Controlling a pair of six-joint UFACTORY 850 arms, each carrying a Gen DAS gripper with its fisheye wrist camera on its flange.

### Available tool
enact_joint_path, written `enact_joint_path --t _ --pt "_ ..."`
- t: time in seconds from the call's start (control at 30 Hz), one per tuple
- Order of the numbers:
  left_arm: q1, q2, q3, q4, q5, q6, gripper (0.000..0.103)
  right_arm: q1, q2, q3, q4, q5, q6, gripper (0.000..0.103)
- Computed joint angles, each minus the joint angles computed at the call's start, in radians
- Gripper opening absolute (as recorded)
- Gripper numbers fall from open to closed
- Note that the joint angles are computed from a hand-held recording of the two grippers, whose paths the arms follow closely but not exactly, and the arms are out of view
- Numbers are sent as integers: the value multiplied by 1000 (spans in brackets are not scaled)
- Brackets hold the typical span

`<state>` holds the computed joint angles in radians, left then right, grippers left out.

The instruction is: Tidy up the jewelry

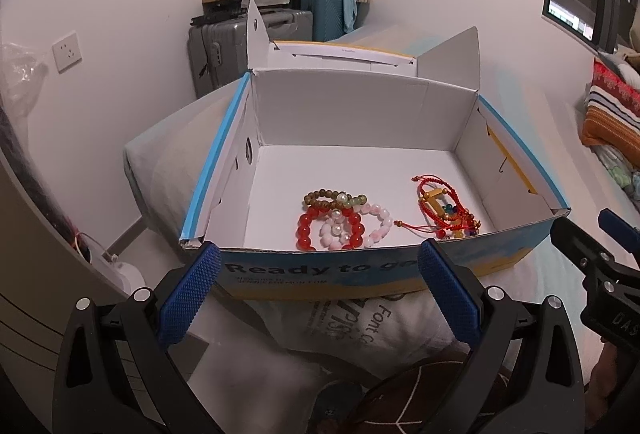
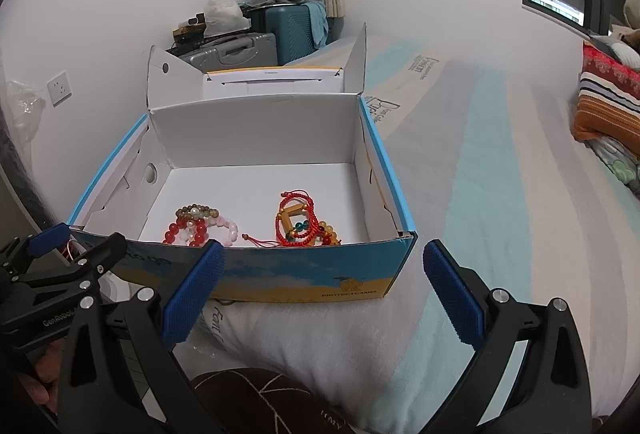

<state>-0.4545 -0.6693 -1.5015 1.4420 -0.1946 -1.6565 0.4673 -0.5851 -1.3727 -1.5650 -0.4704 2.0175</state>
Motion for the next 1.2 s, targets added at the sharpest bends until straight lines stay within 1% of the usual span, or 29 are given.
enact_joint_path --t 0.13,0.27,0.37,0.5,0.57,0.67,0.77,0.9,1.03,1.07,1.1,1.2 --pt "-3 -2 -4 -36 -14 41 97 0 1 4 2 0 1 95" --pt "-8 -4 -5 -13 -21 36 97 1 -2 2 11 -4 -9 95" --pt "-10 -10 -14 -67 -26 93 97 -1 0 3 9 -1 -9 95" --pt "-15 -12 -17 -66 -37 94 97 0 -1 3 11 -3 -11 95" --pt "-16 -16 -22 -93 -40 120 97 -1 -1 3 12 -1 -11 95" --pt "-17 -20 -26 -103 -43 117 97 -2 -3 3 15 -1 -11 95" --pt "-13 -25 -32 -185 -24 182 97 -3 -4 4 14 1 -11 95" --pt "-21 -28 -31 -135 -44 141 97 -4 -4 5 15 5 -13 95" --pt "-25 -29 -31 -132 -51 144 97 -4 -7 5 15 7 -9 95" --pt "-27 -29 -30 -111 -55 120 97 -4 -7 6 16 8 -9 95" --pt "-29 -25 -24 -59 -61 62 97 -4 -9 5 16 8 -8 95" --pt "-29 -22 -18 -12 -58 15 97 -5 -10 5 18 11 -7 95"
